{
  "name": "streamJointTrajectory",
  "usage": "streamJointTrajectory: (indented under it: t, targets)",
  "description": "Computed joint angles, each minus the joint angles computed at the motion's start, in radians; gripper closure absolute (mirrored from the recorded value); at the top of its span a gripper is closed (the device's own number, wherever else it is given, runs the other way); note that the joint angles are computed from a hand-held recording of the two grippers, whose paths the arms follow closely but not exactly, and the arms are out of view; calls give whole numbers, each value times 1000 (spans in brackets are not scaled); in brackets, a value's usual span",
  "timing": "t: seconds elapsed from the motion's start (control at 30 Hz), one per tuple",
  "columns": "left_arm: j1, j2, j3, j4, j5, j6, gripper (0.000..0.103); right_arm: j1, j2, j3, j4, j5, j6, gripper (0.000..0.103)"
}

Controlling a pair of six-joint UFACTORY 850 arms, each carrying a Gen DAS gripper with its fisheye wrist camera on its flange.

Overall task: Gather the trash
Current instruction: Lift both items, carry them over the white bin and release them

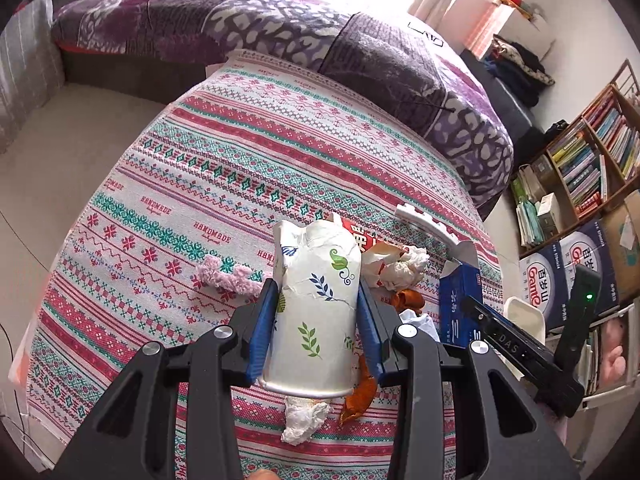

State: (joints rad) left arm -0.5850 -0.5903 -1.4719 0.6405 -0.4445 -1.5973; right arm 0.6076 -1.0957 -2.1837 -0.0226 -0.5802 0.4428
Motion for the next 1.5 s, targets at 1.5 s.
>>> streamJointTrajectory:
  t: [1.5]
  targets:
    - [-174, -177, -331, 426, -380, -275, 64, -28, 363, 485, -986, 383, 899, 67]
